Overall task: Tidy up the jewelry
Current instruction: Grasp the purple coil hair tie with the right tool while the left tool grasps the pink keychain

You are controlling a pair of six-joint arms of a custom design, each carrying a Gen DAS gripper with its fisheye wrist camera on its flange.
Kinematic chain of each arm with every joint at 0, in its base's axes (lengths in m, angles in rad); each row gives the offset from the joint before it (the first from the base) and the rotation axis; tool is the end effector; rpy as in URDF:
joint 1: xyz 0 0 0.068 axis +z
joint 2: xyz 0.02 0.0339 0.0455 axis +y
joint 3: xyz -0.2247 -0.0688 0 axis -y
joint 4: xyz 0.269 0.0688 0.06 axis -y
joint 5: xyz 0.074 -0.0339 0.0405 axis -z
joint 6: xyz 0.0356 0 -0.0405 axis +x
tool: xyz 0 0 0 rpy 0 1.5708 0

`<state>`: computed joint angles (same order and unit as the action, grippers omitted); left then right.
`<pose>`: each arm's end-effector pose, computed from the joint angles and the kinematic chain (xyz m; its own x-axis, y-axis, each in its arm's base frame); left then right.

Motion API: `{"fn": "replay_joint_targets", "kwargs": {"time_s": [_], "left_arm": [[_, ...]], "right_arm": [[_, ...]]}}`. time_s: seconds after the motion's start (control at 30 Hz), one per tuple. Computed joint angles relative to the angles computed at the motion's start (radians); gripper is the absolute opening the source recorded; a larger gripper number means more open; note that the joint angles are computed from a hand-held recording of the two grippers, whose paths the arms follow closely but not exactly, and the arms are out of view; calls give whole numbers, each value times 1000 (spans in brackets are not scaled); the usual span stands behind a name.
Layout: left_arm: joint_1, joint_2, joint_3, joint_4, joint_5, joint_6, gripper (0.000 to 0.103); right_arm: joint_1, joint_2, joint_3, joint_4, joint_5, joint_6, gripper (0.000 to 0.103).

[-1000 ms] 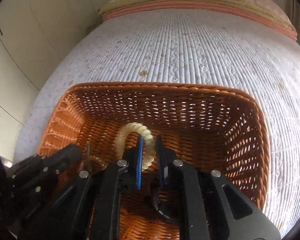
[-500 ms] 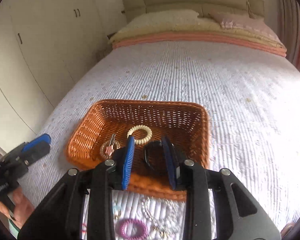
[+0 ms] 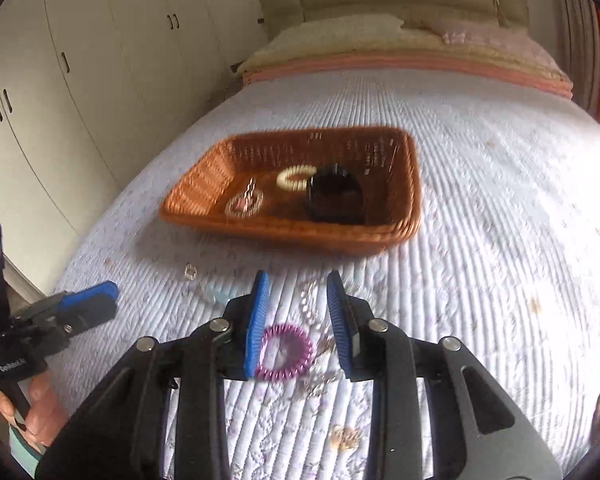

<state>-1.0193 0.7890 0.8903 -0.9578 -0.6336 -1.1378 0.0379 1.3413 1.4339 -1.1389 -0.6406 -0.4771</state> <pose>0.1178 -0.1512 0.2823 -0.6047 -0.4131 -0.6809 -0.1566 0.8999 -0.4069 0.2815 0.0320 0.3282 -0.6171 -0.3918 -0.6824 -0.6899 0.6866 0.2296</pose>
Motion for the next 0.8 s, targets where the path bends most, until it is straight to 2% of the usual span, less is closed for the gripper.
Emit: {"fn": "replay_joint_targets", "kwargs": {"time_s": [0.07, 0.23, 0.33, 0.63, 0.8], "left_arm": [[46, -31, -80, 61, 79, 0, 36], [101, -55, -186, 159, 184, 2, 36], [92, -13, -182, 176, 186, 24, 36], [66, 187, -54, 114, 145, 58, 36], [110, 208, -43, 126, 186, 72, 36]], "right_arm": [[11, 14, -36, 10, 8, 8, 27], [2, 124, -30, -25, -21, 1, 24], [18, 127, -56, 7, -3, -6, 24], [100, 25, -197, 133, 122, -17, 24], [119, -23, -259, 184, 174, -11, 12]]}}
